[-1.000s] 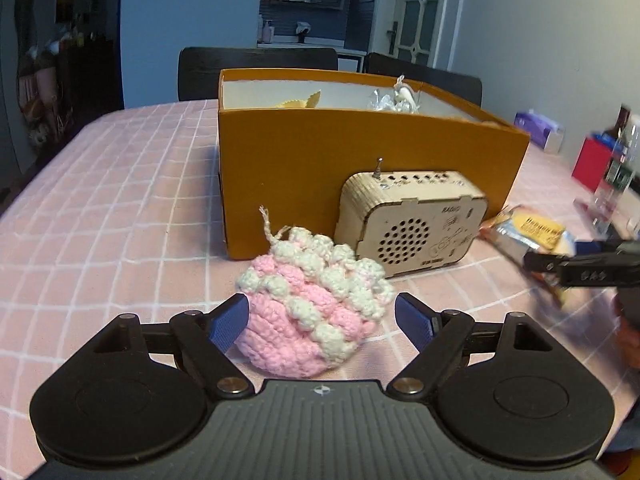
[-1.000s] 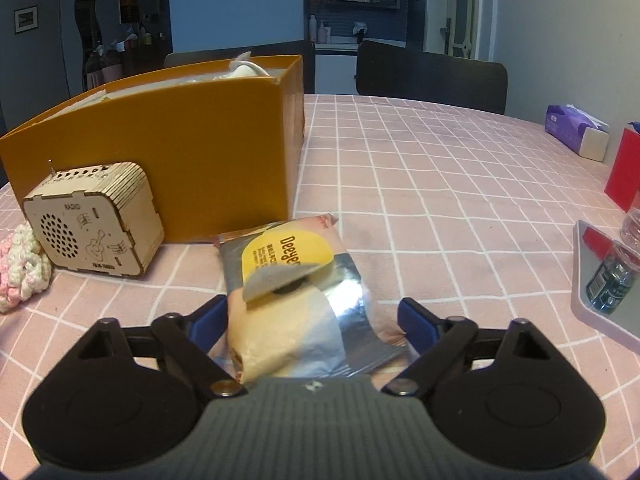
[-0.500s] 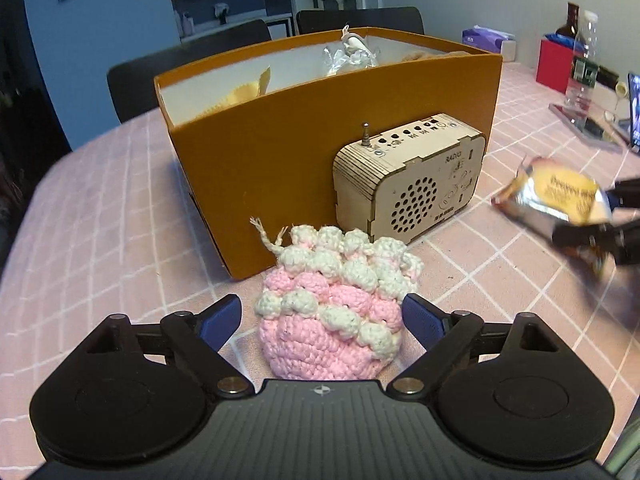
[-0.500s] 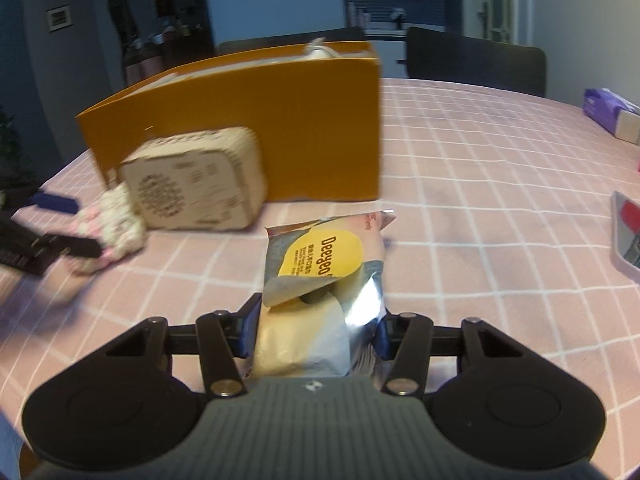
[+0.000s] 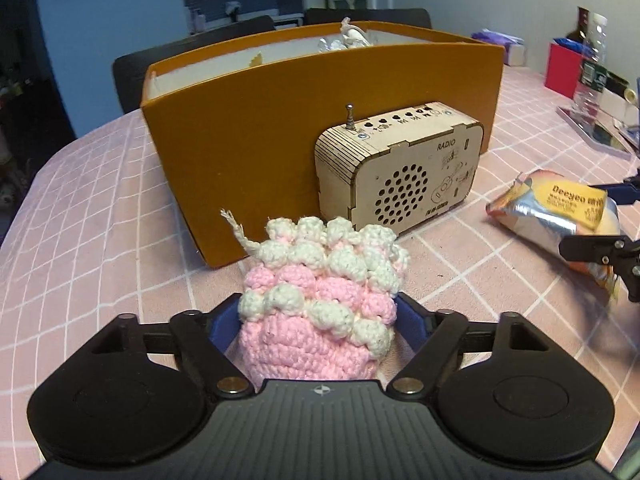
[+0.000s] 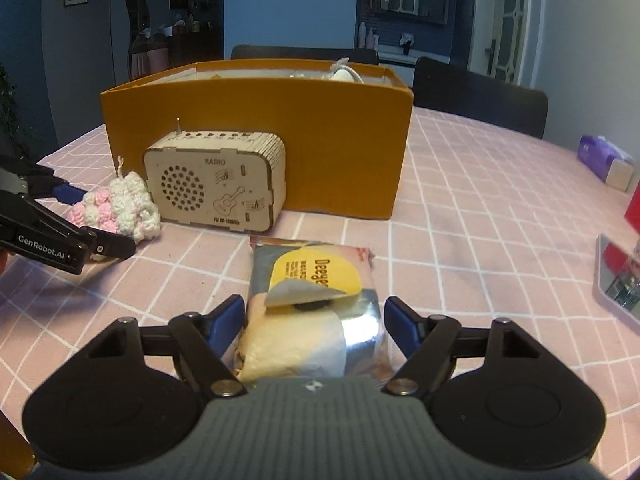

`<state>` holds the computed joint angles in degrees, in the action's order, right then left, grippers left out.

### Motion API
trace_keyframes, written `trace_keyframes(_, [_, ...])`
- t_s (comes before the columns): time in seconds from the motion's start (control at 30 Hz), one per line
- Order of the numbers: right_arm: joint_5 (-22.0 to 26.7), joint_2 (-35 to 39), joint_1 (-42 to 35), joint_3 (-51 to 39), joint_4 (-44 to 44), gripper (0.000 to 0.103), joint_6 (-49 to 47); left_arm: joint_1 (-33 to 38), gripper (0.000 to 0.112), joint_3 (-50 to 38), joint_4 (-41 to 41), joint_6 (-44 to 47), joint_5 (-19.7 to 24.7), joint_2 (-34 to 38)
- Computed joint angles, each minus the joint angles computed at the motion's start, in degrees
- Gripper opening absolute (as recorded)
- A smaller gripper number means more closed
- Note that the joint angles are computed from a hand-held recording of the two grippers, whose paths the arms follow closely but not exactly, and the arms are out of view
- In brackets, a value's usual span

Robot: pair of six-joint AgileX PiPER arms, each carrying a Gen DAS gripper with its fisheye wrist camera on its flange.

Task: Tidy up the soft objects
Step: 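Grasp the pink-white crocheted pouch with the left tool while the right tool grasps the snack bag, then carry pouch and snack bag into the orange box and open both tools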

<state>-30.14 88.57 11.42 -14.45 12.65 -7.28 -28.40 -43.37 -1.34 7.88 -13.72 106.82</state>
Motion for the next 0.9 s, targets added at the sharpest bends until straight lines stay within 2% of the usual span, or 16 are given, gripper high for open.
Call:
trace_keyframes(0.03, [-0.11,0.23,0.74,-0.17,1.53,0.075,-1.27,-0.60,0.083,0.83,-3.61,2.91,-1.02,-0.28])
trace_keyframes(0.1, [-1.12,0.92,2.67,-0.26,5.32,0.067,-4.23,-2.32,0.077,2.01,-11.76,9.11,-2.62,-0.75])
trace_keyframes(0.17, [-2.22,1.44,4.99,-0.28,9.54,0.066,-7.83,-3.71,0.074,2.75,-17.46,12.46,-3.73,-1.06])
trace_keyframes(0.23, [-4.18,2.25,7.22,-0.08,13.38,0.064,-11.04,-4.64,0.069,3.26,-20.73,13.65,-4.53,-1.24])
trace_keyframes(0.37, [-5.98,3.35,8.74,0.01,15.60,0.063,-12.65,-6.44,0.067,4.19,-25.88,17.64,-5.99,-1.73])
trace_keyframes(0.53, [-6.72,4.22,9.66,-0.23,16.93,0.061,-14.20,-6.75,0.063,5.57,-24.06,13.15,-6.86,-2.38])
trace_keyframes(0.7, [-4.26,3.70,5.42,-0.07,8.08,0.055,-5.46,-6.68,0.062,7.33,-17.91,5.50,-7.43,-3.72])
trace_keyframes(0.9, [-5.65,4.06,4.47,0.79,4.05,0.048,-1.20,-7.95,0.062,9.75,-19.05,4.42,-8.62,-6.87])
